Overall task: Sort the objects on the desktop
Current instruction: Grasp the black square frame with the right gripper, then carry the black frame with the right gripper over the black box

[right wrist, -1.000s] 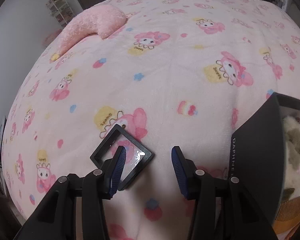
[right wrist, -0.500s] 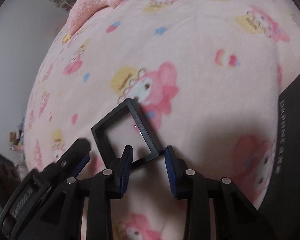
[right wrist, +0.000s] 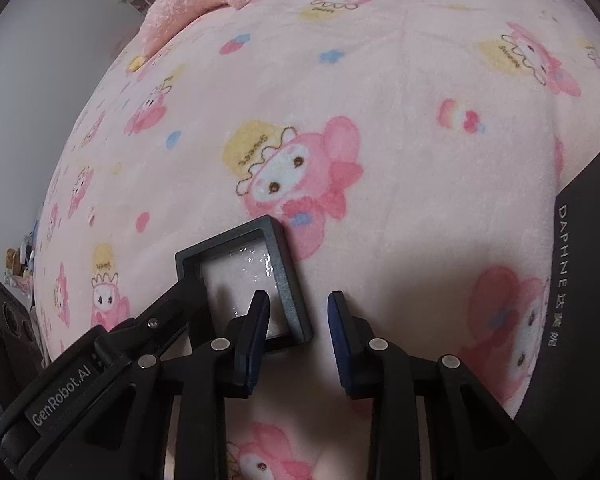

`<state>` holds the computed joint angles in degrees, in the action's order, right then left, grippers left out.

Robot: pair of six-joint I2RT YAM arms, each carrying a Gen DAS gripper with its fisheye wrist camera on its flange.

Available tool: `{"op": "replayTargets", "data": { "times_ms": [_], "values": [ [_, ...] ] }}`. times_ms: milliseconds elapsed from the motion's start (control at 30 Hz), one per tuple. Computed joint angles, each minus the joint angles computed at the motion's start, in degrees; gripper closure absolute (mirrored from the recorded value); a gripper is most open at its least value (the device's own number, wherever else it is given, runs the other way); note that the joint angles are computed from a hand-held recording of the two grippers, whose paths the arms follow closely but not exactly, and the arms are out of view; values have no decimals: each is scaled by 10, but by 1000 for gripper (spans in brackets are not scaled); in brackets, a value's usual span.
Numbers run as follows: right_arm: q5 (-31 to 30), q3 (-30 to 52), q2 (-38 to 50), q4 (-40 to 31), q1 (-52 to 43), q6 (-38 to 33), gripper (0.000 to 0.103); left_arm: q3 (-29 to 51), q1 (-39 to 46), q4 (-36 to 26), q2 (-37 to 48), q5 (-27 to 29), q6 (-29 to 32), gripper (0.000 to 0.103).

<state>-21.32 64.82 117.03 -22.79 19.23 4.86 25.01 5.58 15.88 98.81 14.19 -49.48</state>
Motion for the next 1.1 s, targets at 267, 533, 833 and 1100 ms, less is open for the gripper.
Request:
{"op": "replayTargets", "data": {
  "times_ms": [267,533,833,1100],
  "values": [
    [4,-14,-32,-22,2,-12,82,-40,-13,-11,-116,16,41,69],
    [-23,-124,-250,-70,-50,-94,82,-80,-124,-152,-389,-9,42,68],
    [-112,-170,-433,-212,-249,-205,82,-28,-423,-228,-449,-171,-88,68],
    [-182,-146,-428,-343,-485,-414,82,92,-563,-199,-294,-218,-108,67]
  ]
}}
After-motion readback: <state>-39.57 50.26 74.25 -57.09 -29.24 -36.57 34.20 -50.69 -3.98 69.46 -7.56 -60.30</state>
